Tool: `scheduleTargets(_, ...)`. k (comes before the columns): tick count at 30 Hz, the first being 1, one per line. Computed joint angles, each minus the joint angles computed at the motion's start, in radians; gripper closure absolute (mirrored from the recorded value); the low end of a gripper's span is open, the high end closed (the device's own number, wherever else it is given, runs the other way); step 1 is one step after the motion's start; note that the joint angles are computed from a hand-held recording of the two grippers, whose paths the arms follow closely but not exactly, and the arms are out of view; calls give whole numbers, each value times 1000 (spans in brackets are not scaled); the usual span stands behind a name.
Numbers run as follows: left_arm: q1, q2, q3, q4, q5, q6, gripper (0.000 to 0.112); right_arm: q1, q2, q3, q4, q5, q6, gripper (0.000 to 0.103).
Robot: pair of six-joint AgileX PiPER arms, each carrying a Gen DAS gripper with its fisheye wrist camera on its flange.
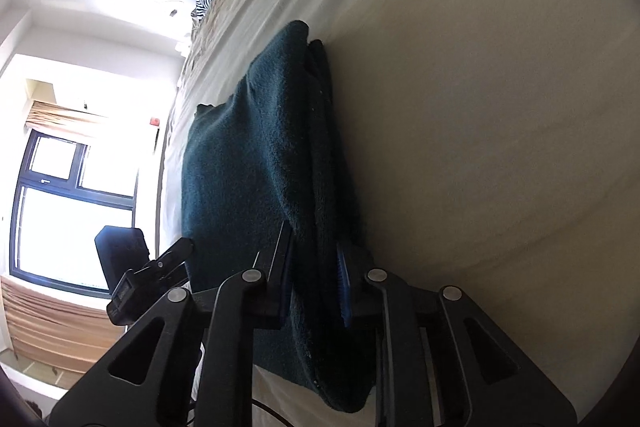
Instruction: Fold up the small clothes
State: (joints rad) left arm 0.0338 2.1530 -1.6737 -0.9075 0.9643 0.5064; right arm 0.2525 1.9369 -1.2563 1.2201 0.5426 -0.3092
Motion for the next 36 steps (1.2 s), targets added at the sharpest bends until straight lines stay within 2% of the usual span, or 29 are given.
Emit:
scheduleTargets(2, 13, -2, 5, -15, -11, 0, 28, -7, -70, 52, 19, -48, -40, 53)
scheduleTargets(3, 18, -1, 3, -23, -15, -3, 28, -7, -99, 72, 9, -86, -24, 28)
scheduleTargets(4, 22, -3, 6, -25, -25, -2, 28, -7, -120, 88, 4, -121, -13, 24)
scheduleTargets(5, 27, -10, 17, -31, -40, 6, 28, -12, -132, 94, 13, -137, -27, 24)
scheduleTargets(7, 29, 3, -1, -32, -34, 5, 27, -30, -114, 65, 17, -102, -50, 24)
scheduleTargets(12, 37, 44, -34, -26, 10, 14, 25, -63, 39, -114, -88, 71, 39, 31)
scheduleTargets(16, 58, 87, -97, -34, 76, 4, 25, -73, 121, -237, -144, 167, 92, 34)
scheduleTargets(19, 80, 116, -126, -46, 124, -2, 25, -77, 186, -361, -258, 262, 188, 35)
scheduleTargets(22, 85, 110, -131, -15, 140, -21, 25, -83, 254, -468, -279, 332, 220, 37)
scheduleTargets(24, 65, 123, -184, 24, 157, -77, 25, -78, 284, -510, -287, 355, 225, 41)
scheduleTargets(28, 35, 141, -231, 76, 170, -98, 18, -52, 330, -598, -344, 390, 264, 42)
scheduleTargets(30, 12, 156, -273, 105, 177, -124, 17, -39, 335, -616, -372, 391, 277, 49)
scheduleTargets(31, 3, 167, -296, 111, 189, -133, 21, -31, 331, -618, -401, 389, 292, 55)
scheduleTargets(32, -11, 181, -328, 119, 203, -149, 37, -20, 336, -630, -426, 382, 311, 58)
scheduleTargets(34, -34, 193, -362, 169, 212, -189, 46, -3, 314, -612, -486, 360, 348, 69)
scheduleTargets(36, -46, 193, -381, 204, 213, -200, 54, 24, 292, -607, -575, 342, 404, 73)
